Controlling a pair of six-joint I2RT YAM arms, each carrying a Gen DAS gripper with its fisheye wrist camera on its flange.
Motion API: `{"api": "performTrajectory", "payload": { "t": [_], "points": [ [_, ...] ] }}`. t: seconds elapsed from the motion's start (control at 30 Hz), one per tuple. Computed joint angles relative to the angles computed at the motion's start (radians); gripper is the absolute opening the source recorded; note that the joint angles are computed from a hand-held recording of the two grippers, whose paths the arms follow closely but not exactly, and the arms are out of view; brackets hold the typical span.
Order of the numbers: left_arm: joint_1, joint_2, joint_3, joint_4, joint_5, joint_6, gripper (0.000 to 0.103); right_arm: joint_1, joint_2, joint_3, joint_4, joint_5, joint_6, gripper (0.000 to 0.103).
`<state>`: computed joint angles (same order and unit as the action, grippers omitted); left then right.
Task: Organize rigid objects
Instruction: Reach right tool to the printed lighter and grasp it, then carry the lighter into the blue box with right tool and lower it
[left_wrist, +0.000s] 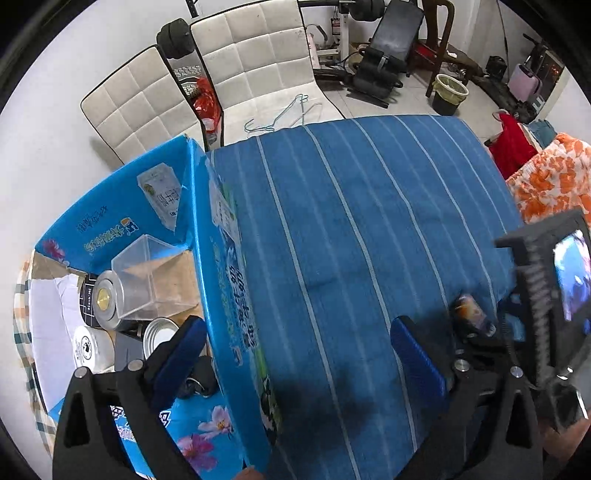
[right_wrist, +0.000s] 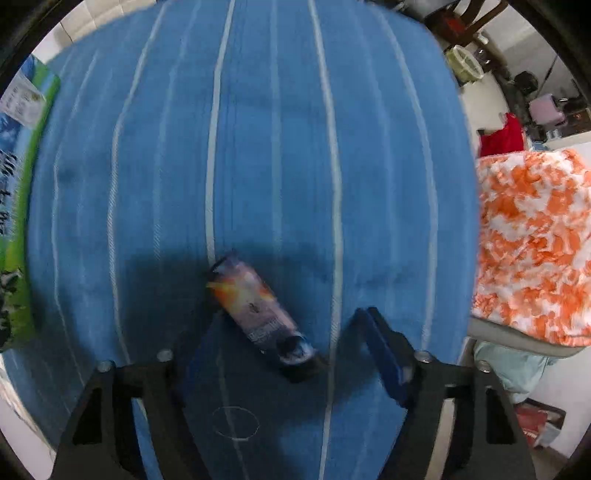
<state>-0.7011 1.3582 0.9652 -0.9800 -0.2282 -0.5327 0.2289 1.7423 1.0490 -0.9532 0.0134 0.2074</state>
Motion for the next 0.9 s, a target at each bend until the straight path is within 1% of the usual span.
{"api": "performTrajectory", "payload": {
  "t": [0.03,0.07,0.1,0.17,0.2,0.3,0.4,0.47,0.53,0.6,0.63,0.7,0.77,0.83,0.9],
  "points": [
    [0.013,0.001,0.001,0.003,0.005,0.008,0.102,-0.009,-0.004,-0.004,0.005,-0.042,0.015,0.047],
    [0.017,0.001,-0.002,0.006,0.009,0.009,0.102,0.006,-0.011,-0.007,0.002,-0.031,0.049,0.039],
    [0.021,0.006,-0.001,0.009,0.014,0.012,0.102,0.026,-0.018,-0.013,0.007,-0.018,0.076,0.033],
    [0.025,0.010,0.008,0.002,0.018,0.018,0.102,0.065,-0.023,-0.013,0.005,0.007,0.137,0.029],
    [0.027,0.005,0.011,-0.003,0.015,0.023,0.102,0.072,-0.024,-0.012,0.000,0.005,0.165,0.028],
    [0.032,-0.027,0.019,-0.024,0.000,0.037,0.102,0.065,-0.051,-0.021,-0.007,-0.050,0.245,0.027],
    [0.055,-0.067,0.018,-0.041,0.012,0.047,0.102,0.074,-0.110,-0.011,-0.036,-0.058,0.286,0.027],
    [0.075,-0.125,0.017,-0.066,0.033,0.052,0.102,0.073,-0.174,0.012,-0.078,-0.064,0.289,0.027],
    [0.111,-0.185,0.034,-0.109,0.076,0.081,0.102,0.102,-0.224,0.070,-0.135,-0.046,0.306,0.027],
    [0.161,-0.250,0.067,-0.170,0.105,0.112,0.102,0.154,-0.281,0.156,-0.214,-0.014,0.338,0.027],
    [0.169,-0.269,0.080,-0.189,0.104,0.113,0.102,0.176,-0.305,0.196,-0.249,0.003,0.350,0.027],
    [0.232,-0.341,0.141,-0.278,0.104,0.149,0.102,0.252,-0.310,0.328,-0.325,0.046,0.393,0.027],
    [0.307,-0.386,0.191,-0.343,0.113,0.198,0.102,0.325,-0.301,0.450,-0.386,0.076,0.435,0.027],
    [0.400,-0.423,0.240,-0.411,0.128,0.265,0.102,0.404,-0.280,0.574,-0.441,0.097,0.475,0.027],
    [0.561,-0.452,0.301,-0.491,0.181,0.386,0.102,0.479,-0.265,0.664,-0.478,0.107,0.517,0.027]
  ]
}}
